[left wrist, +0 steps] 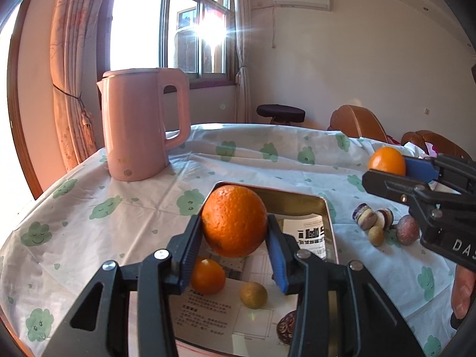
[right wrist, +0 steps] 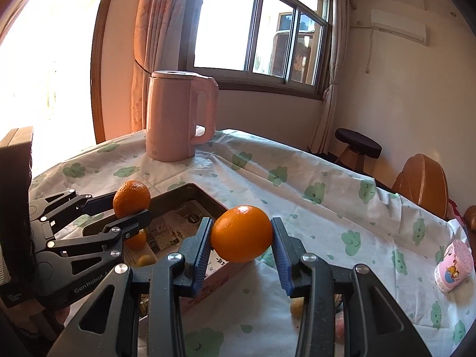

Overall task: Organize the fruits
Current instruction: 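Carry both oranges over the tin box and lower them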

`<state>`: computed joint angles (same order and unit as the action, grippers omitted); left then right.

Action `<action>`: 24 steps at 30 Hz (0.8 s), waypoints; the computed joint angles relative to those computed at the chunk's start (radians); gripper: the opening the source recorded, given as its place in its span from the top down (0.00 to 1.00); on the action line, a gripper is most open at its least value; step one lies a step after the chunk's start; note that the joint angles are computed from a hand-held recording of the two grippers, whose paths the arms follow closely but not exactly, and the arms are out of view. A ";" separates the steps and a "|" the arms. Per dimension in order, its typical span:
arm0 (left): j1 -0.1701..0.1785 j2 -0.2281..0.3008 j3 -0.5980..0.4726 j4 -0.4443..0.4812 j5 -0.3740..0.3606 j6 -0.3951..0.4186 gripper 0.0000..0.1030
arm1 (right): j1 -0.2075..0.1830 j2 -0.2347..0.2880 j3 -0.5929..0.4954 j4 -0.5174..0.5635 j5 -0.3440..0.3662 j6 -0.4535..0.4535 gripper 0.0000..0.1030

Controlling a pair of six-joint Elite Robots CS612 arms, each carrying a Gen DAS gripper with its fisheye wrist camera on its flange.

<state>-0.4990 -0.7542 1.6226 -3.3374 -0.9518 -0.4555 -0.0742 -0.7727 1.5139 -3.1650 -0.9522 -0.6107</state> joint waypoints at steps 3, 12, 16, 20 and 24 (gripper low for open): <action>0.004 -0.001 0.000 0.013 -0.002 -0.009 0.57 | 0.008 0.006 -0.009 0.019 0.002 0.003 0.60; 0.013 -0.003 -0.002 0.060 -0.005 -0.030 0.57 | 0.034 0.025 -0.027 0.065 -0.020 -0.005 0.60; 0.018 -0.004 0.000 0.073 -0.009 -0.042 0.57 | 0.042 0.034 -0.033 0.083 -0.033 -0.011 0.60; 0.022 -0.004 0.000 0.085 -0.014 -0.052 0.57 | 0.049 0.042 -0.042 0.107 -0.045 -0.011 0.60; 0.023 -0.005 0.001 0.095 -0.018 -0.057 0.57 | 0.054 0.047 -0.046 0.122 -0.061 -0.016 0.60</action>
<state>-0.4755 -0.7588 1.6232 -3.2427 -0.9696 -0.5123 -0.0199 -0.7252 1.4679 -3.0429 -1.0131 -0.6266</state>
